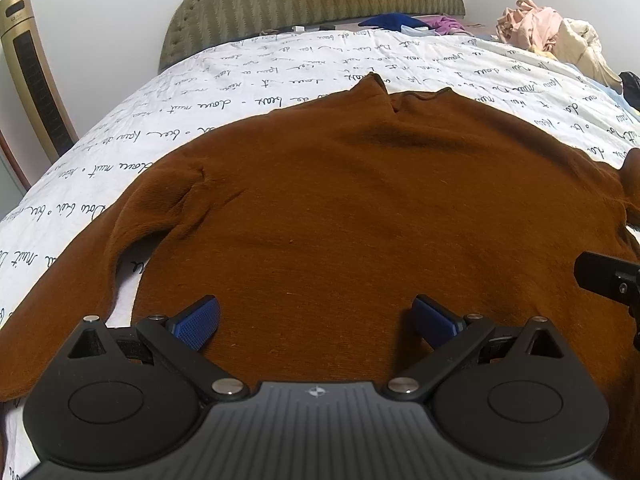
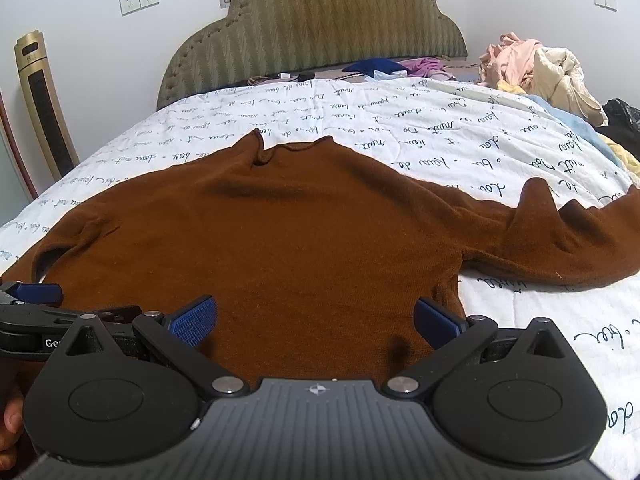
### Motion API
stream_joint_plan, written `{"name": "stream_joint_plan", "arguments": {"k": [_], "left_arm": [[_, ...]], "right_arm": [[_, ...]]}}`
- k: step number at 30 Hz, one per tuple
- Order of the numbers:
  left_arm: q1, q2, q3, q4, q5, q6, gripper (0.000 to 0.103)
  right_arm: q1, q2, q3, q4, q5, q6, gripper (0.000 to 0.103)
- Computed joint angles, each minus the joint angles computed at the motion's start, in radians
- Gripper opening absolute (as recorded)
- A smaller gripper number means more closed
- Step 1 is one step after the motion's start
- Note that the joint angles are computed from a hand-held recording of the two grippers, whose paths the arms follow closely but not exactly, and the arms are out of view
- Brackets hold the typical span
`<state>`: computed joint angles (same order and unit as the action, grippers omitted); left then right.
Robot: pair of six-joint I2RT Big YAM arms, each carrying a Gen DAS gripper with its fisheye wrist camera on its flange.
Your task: Fold small clothes
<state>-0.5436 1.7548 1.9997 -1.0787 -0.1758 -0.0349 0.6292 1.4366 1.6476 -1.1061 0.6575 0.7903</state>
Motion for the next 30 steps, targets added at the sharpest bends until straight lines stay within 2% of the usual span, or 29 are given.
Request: {"name": "stream_joint_plan", "arguments": {"k": [8, 20, 24, 30], "left_arm": [[-0.006, 0.001, 0.001, 0.005, -0.004, 0.011, 0.103], [-0.021, 0.019, 0.026, 0.003, -0.012, 0.030, 0.103], [-0.030, 0.029, 0.041, -0.001, -0.009, 0.045, 0.103], [-0.043, 0.046, 0.068, -0.010, -0.008, 0.057, 0.103]], "right_arm": [[0.012, -0.017, -0.031, 0.066, 0.018, -0.080, 0.103], [0.006, -0.034, -0.047, 0.061, 0.001, -0.077, 0.103], [0.006, -0.030, -0.042, 0.041, 0.016, -0.078, 0.103], [-0.007, -0.058, -0.072, 0.055, 0.024, -0.051, 0.103]]}}
